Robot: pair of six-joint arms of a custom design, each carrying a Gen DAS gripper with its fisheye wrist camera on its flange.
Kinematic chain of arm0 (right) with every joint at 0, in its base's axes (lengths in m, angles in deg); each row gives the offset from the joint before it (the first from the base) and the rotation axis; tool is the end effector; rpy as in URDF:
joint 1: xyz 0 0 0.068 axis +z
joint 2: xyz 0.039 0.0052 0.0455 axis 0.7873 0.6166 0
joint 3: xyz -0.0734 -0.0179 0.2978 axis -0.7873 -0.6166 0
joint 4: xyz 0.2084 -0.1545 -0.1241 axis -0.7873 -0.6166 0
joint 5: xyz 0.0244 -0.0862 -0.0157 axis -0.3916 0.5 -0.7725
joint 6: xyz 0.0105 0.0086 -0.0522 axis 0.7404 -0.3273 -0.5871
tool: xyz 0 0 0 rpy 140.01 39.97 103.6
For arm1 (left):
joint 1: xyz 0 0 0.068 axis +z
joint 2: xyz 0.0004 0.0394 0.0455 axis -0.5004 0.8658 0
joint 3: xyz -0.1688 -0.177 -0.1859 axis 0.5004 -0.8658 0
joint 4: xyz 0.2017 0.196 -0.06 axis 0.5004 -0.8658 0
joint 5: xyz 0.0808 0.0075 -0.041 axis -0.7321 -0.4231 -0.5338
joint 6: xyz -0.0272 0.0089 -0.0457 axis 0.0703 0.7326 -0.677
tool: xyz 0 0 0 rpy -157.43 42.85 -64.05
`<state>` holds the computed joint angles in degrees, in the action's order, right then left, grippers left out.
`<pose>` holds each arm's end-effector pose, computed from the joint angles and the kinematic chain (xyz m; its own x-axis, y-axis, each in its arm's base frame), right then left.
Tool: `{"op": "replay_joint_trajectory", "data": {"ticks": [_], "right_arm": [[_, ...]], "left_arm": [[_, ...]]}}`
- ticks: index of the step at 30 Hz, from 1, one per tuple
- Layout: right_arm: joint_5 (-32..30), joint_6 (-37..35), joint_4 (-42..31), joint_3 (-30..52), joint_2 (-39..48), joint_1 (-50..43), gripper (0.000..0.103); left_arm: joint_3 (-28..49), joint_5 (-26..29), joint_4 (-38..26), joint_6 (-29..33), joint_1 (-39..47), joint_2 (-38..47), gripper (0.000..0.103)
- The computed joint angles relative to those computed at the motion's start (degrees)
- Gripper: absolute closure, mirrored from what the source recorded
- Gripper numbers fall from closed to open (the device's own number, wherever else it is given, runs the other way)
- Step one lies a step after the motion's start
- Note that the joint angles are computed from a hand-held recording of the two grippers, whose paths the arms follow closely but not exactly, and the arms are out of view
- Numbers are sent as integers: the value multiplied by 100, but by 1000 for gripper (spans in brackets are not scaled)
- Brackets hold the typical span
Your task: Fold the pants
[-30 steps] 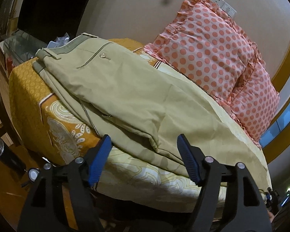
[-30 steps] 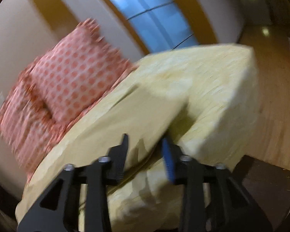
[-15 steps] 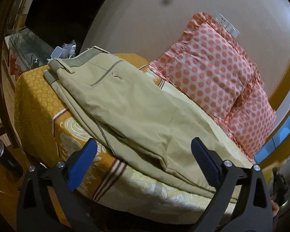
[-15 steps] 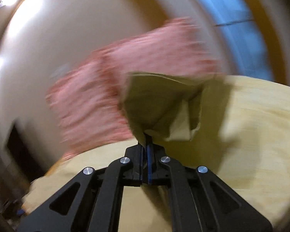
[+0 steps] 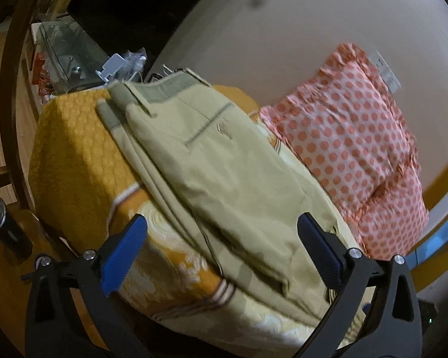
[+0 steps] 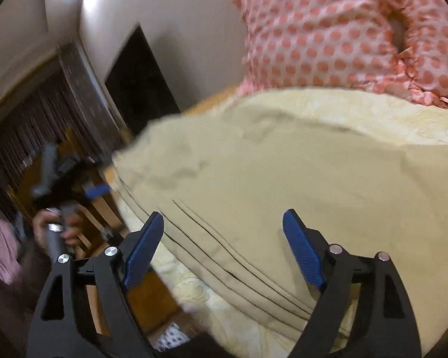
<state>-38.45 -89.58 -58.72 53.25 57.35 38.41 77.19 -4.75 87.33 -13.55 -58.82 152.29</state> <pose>0.4692 -0.0809 0.0695 -0.6081 -0.3230 -0.7251 -0.7870 0.3648 0.4975 0.2076 -0.0872 0.0364 -0.0674 -0.8026 -0.5927 -0.6232 0.4978 -0.6032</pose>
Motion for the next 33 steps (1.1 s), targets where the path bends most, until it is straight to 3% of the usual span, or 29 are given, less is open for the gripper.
{"op": "replay_joint_trajectory", "data": {"ticks": [5, 10, 11, 13, 14, 16, 19, 20, 22, 26, 27, 30, 33], "right_arm": [[-278, 345, -509, 628, 367, -228, 19], [-354, 355, -719, 772, 508, -238, 19], [-370, 316, -729, 743, 515, -246, 19], [-442, 157, -927, 868, 635, -266, 19], [-470, 50, -1087, 985, 716, -284, 19], [-528, -160, -1389, 1202, 856, -352, 19], [-647, -296, -1685, 1542, 1054, -469, 19], [-697, -314, -1790, 1694, 1138, -509, 19], [-841, -222, -1858, 1951, 1266, -639, 19], [-1068, 722, -1106, 2049, 1260, -910, 19], [-1122, 1186, -701, 2029, 1232, -1012, 19], [-1226, 2355, 257, 1966, 1182, -1268, 19], [-1263, 3069, 566, 2178, 1289, -1456, 19]], "left_arm": [[-60, 425, 213, 282, 678, -34, 3], [81, 831, -44, 458, 1219, -167, 7], [158, 837, -291, 404, 1294, -231, 13], [265, 998, -627, 266, 1497, -240, 65], [279, 1107, -700, 233, 1612, -228, 80], [244, 1273, -513, 372, 1765, -160, 89], [743, 798, -2151, 767, 1519, -837, 94], [1098, 391, -2967, 978, 1282, -1132, 94], [1563, -79, -3638, 1408, 941, -1419, 95], [3005, -704, -4178, 3227, 59, -1306, 97], [3562, -657, -4041, 4011, -246, -995, 98], [4645, 77, -3700, 5364, -792, -152, 98], [5981, 1176, -4189, 6016, -1158, 1000, 98]]}}
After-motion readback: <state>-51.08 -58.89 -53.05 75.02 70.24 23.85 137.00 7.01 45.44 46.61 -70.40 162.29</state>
